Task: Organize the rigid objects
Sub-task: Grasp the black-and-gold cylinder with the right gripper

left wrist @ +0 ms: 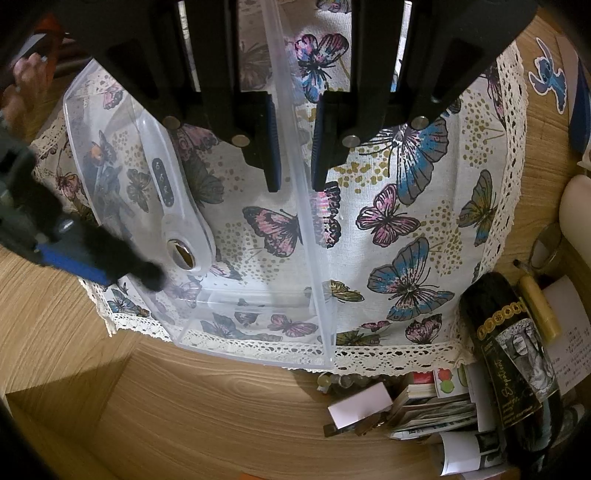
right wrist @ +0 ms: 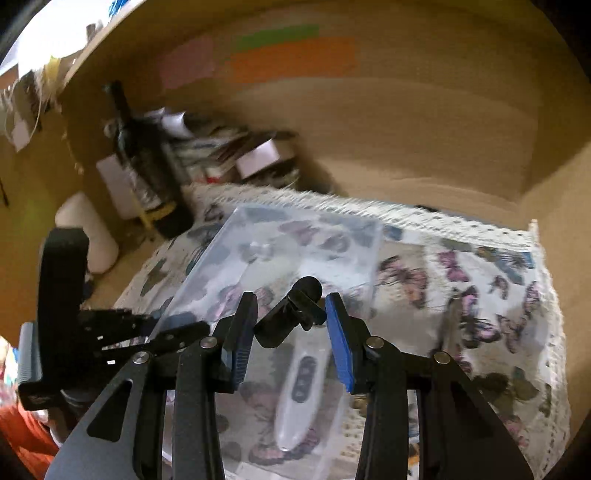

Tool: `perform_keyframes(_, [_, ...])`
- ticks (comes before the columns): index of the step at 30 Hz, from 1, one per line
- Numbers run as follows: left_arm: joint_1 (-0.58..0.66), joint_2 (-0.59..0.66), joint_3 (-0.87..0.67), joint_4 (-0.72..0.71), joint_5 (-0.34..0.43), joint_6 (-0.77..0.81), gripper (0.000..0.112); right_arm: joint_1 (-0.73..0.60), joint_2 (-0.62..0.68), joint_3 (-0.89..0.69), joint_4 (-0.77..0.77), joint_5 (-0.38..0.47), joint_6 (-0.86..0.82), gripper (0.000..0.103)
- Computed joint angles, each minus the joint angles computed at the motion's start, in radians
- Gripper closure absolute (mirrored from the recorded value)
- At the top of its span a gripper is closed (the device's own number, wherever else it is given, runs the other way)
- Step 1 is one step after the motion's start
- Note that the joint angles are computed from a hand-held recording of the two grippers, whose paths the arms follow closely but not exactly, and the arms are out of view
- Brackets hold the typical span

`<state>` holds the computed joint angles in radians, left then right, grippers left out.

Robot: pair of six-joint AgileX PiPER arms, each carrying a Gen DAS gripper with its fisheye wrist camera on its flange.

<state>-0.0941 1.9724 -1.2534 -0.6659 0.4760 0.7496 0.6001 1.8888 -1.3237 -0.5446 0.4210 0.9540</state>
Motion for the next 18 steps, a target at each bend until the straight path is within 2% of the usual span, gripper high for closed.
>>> perform_keyframes(5, [0.002, 0.002, -0.002, -0.004, 0.005, 0.002, 0.096, -0.002, 0.05, -0.053, 0.204, 0.025, -0.238, 0.067])
perform_keyframes(9, [0.002, 0.001, -0.001, -0.003, 0.003, 0.003, 0.096, -0.004, 0.046, -0.038, 0.24, 0.034, -0.269, 0.067])
perform_keyframes(13, [0.0, -0.001, 0.001, 0.001, 0.001, -0.001, 0.096, -0.019, 0.005, 0.011, 0.21, 0.018, -0.208, 0.067])
perform_keyframes(18, [-0.002, -0.001, 0.002, 0.003, -0.001, -0.003, 0.096, -0.021, -0.085, 0.098, -0.008, 0.032, 0.041, 0.067])
